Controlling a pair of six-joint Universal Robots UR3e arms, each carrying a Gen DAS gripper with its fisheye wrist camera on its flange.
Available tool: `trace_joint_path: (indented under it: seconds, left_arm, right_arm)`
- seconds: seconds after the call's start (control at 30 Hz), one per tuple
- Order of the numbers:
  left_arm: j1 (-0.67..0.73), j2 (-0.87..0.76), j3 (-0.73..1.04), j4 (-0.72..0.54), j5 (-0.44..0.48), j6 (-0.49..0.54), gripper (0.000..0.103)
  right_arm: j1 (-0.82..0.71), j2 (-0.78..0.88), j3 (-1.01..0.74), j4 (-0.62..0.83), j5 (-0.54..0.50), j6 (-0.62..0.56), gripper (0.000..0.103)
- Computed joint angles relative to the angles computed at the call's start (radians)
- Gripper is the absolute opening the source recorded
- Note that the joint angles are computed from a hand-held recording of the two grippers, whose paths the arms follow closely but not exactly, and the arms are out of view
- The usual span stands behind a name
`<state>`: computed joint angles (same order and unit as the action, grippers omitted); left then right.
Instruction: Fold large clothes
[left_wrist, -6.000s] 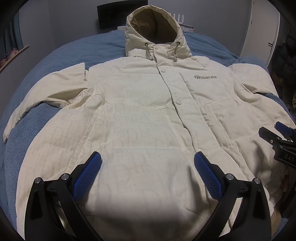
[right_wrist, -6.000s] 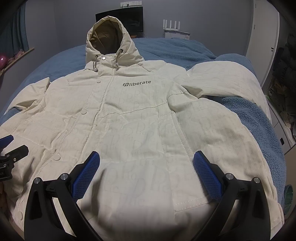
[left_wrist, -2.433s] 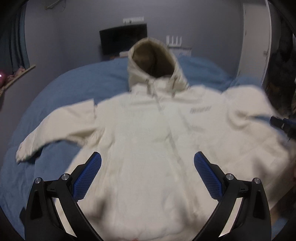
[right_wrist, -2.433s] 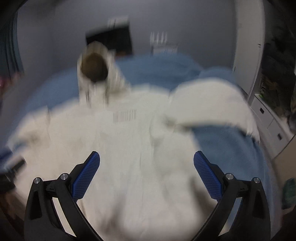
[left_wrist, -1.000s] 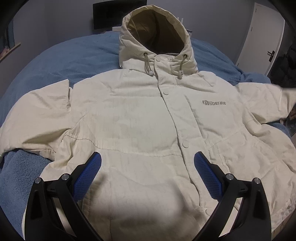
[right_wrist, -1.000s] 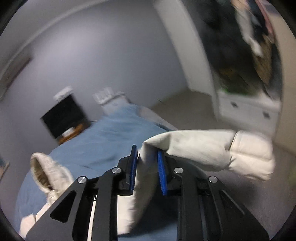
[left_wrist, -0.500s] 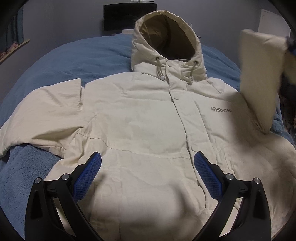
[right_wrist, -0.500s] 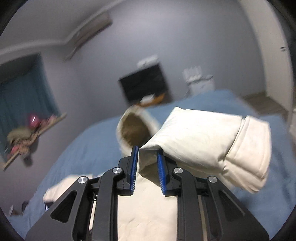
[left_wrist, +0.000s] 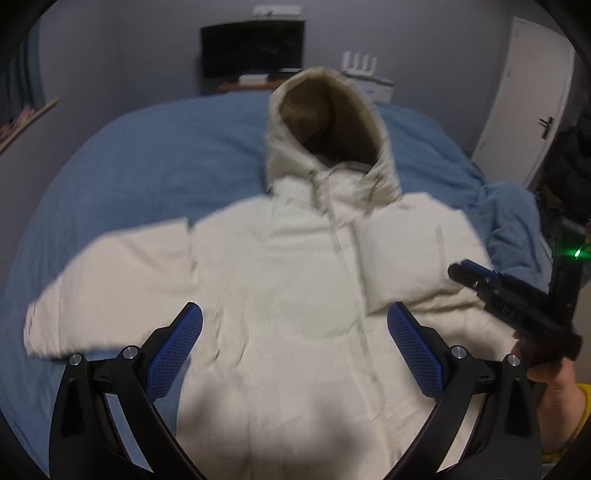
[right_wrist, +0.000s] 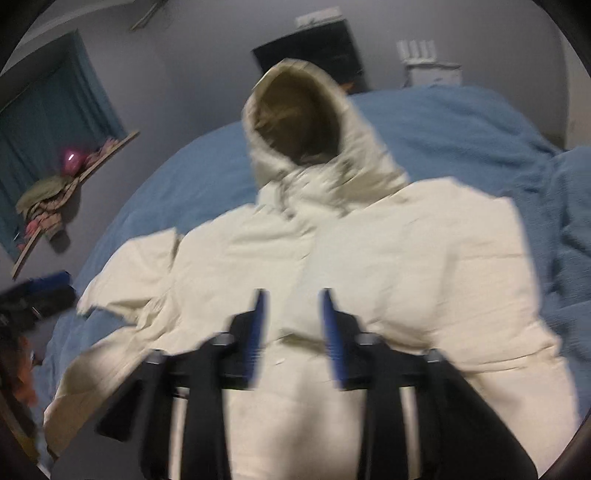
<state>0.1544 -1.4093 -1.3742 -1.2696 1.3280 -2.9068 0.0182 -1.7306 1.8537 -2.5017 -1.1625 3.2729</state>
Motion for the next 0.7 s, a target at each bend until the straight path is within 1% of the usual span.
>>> trace_joint_path:
  seconds: [0.03, 0.07, 0.1, 0.13, 0.2, 0.27, 0.3, 0.37, 0.4, 0.47, 0.5, 0.6, 0.67, 0.7]
  left_arm:
    - [-0.025, -0.034, 0.039, 0.004, 0.002, -0.009, 0.097]
    - [-0.062, -0.074, 0.07, 0.025, 0.012, -0.023, 0.097]
    - [-0.099, -0.11, 0.084, 0.064, 0.028, -0.041, 0.097]
    - [-0.147, -0.156, 0.09, 0.119, 0.048, -0.062, 0.097]
    - [-0.232, -0.254, 0.087, 0.221, 0.072, -0.089, 0.097]
    - [-0.279, -0.328, 0.07, 0.295, 0.048, -0.106, 0.097]
    - [-0.304, -0.372, 0.075, 0.323, 0.039, -0.114, 0.097]
    - [-0.371, -0.472, 0.096, 0.377, 0.042, -0.131, 0.096]
    - [-0.398, -0.512, 0.104, 0.404, 0.05, -0.132, 0.096]
    - [-0.47, -0.602, 0.135, 0.46, 0.084, -0.106, 0.092]
    - [-0.506, -0.642, 0.157, 0.476, 0.116, -0.092, 0.091]
    - [-0.563, -0.711, 0.19, 0.498, 0.156, -0.057, 0.091]
    - [-0.614, -0.789, 0.246, 0.51, 0.262, -0.04, 0.087]
    - [-0.626, -0.808, 0.251, 0.528, 0.291, -0.035, 0.079]
  right_arm:
    - [-0.042, -0.04, 0.029, -0.007, 0.002, 0.007, 0.065]
    - [-0.099, -0.087, 0.064, -0.011, 0.019, 0.014, 0.065]
    - [-0.145, -0.109, 0.103, -0.031, 0.035, 0.014, 0.065]
    - [-0.186, -0.135, 0.116, -0.014, 0.037, 0.011, 0.066]
    - [-0.233, -0.154, 0.123, 0.001, 0.004, 0.013, 0.07]
    - [-0.26, -0.151, 0.136, -0.022, -0.051, 0.022, 0.073]
    - [-0.269, -0.147, 0.142, -0.032, -0.097, 0.031, 0.075]
    - [-0.277, -0.13, 0.151, -0.051, -0.153, 0.04, 0.075]
    - [-0.292, -0.124, 0.165, -0.068, -0.152, 0.044, 0.075]
    - [-0.355, -0.129, 0.2, -0.082, -0.086, 0.051, 0.075]
    - [-0.37, -0.13, 0.213, -0.087, -0.065, 0.051, 0.075]
    - [-0.394, -0.113, 0.23, -0.09, -0.029, 0.032, 0.075]
    - [-0.417, -0.113, 0.24, -0.082, 0.004, 0.024, 0.075]
    - [-0.427, -0.121, 0.248, -0.081, 0.015, 0.024, 0.075]
